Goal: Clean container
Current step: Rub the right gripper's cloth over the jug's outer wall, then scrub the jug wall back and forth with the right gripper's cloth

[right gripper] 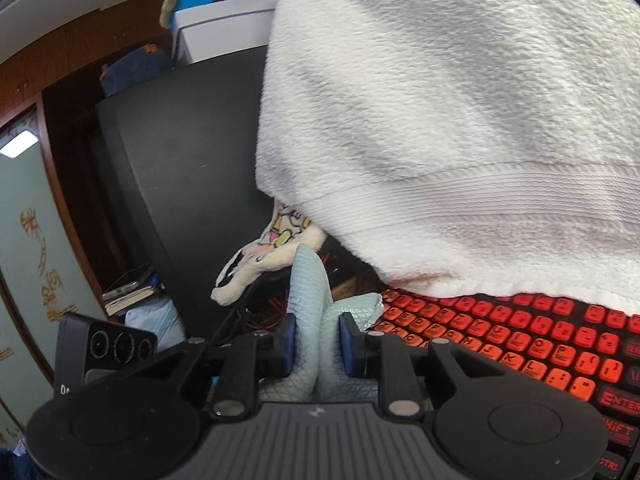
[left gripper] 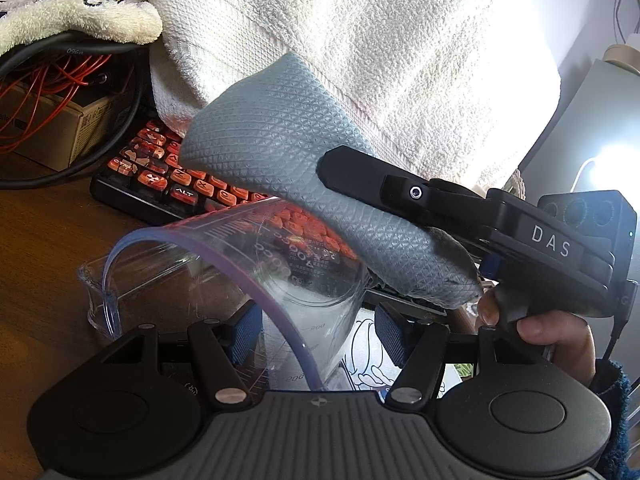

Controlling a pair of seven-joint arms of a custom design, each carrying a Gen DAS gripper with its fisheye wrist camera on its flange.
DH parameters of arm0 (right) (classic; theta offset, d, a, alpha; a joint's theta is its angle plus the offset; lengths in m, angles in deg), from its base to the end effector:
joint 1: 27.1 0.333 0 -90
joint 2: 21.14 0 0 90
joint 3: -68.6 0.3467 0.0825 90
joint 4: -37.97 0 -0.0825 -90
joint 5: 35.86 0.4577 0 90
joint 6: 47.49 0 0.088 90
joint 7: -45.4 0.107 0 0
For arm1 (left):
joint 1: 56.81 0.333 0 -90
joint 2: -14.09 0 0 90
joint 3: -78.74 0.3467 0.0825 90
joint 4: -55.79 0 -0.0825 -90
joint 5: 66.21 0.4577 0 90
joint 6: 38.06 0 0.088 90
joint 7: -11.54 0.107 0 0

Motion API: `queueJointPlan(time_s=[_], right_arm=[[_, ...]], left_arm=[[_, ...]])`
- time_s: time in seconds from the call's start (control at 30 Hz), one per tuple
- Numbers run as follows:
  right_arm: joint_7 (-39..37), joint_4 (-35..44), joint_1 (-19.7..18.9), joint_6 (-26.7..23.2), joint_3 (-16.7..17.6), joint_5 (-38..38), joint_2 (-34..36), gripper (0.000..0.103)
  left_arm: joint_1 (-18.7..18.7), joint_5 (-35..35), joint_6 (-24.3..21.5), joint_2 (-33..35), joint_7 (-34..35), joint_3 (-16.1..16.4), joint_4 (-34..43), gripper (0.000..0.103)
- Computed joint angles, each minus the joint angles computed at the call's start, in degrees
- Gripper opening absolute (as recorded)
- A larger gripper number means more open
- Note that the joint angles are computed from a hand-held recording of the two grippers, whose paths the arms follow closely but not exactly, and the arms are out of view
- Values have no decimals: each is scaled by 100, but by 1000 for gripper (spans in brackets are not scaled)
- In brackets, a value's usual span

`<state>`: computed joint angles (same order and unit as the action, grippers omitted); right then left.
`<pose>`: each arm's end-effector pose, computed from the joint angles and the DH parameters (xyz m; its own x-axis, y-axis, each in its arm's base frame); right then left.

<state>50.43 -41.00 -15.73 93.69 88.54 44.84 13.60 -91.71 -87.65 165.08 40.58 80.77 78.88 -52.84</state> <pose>0.7533 0.3768 0.4289 0.8648 -0.3635 -0.3464 -0.4139 -0.1256 -0.9016 0.6302 -0.3829 0.3760 -0.1339 -0.8222 0.5533 -0.5444 -0.4054 -0.7343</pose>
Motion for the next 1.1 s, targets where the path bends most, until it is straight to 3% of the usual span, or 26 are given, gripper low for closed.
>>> queueJointPlan(time_s=[0.5, 0.7, 0.9, 1.1], right_arm=[[-310, -171, 78, -467, -40, -204, -141, 22], [-128, -64, 71, -15, -63, 15, -61, 22], [-83, -22, 52, 92, -10, 40, -17, 22], [-258, -128, 63, -329, 19, -193, -95, 22]], left_arm=[[3, -4, -8, 5, 7, -1, 14, 62], [2, -1, -8, 5, 3, 1, 13, 62], [0, 0, -9, 7, 2, 2, 15, 62], [2, 3, -13, 8, 0, 3, 20, 62]])
